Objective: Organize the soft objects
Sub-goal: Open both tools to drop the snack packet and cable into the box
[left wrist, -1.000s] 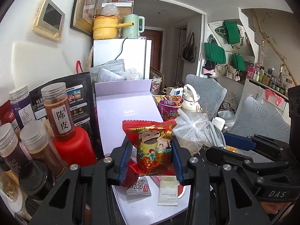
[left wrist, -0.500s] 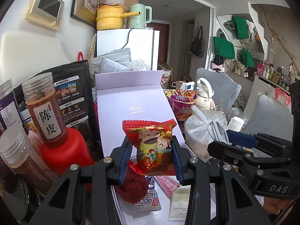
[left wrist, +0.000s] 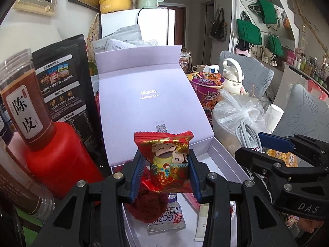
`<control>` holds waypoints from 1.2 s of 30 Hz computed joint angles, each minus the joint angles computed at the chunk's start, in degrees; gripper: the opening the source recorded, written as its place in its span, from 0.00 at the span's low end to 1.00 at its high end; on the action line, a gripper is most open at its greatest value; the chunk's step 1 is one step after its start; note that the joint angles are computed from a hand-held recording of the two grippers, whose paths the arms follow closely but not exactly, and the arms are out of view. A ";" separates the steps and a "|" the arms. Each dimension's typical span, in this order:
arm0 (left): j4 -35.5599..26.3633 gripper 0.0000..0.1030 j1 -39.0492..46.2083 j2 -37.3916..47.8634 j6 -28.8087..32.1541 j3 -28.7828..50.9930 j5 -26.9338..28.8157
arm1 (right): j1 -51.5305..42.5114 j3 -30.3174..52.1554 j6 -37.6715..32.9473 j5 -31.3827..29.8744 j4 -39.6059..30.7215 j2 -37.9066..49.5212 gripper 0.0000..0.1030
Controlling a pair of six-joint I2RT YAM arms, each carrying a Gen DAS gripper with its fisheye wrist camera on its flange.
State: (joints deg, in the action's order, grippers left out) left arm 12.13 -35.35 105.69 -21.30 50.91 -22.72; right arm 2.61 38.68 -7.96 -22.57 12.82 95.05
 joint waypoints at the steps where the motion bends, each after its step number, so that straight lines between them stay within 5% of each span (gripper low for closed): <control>1: -0.64 0.39 0.11 0.93 -0.08 0.69 0.09 | 0.47 0.19 -0.12 1.13 0.36 0.80 0.53; 14: -3.99 0.39 1.61 10.17 -0.99 6.95 4.84 | 2.47 4.87 -1.40 7.60 -0.09 10.10 0.54; 36: -10.25 0.41 3.13 16.62 -2.82 14.10 7.99 | 0.98 13.98 -1.35 4.18 -8.96 20.32 0.55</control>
State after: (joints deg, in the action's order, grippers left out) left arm 1.88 -32.22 122.31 -24.11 65.01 -14.73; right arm 3.58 52.67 -9.31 -18.39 3.86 115.36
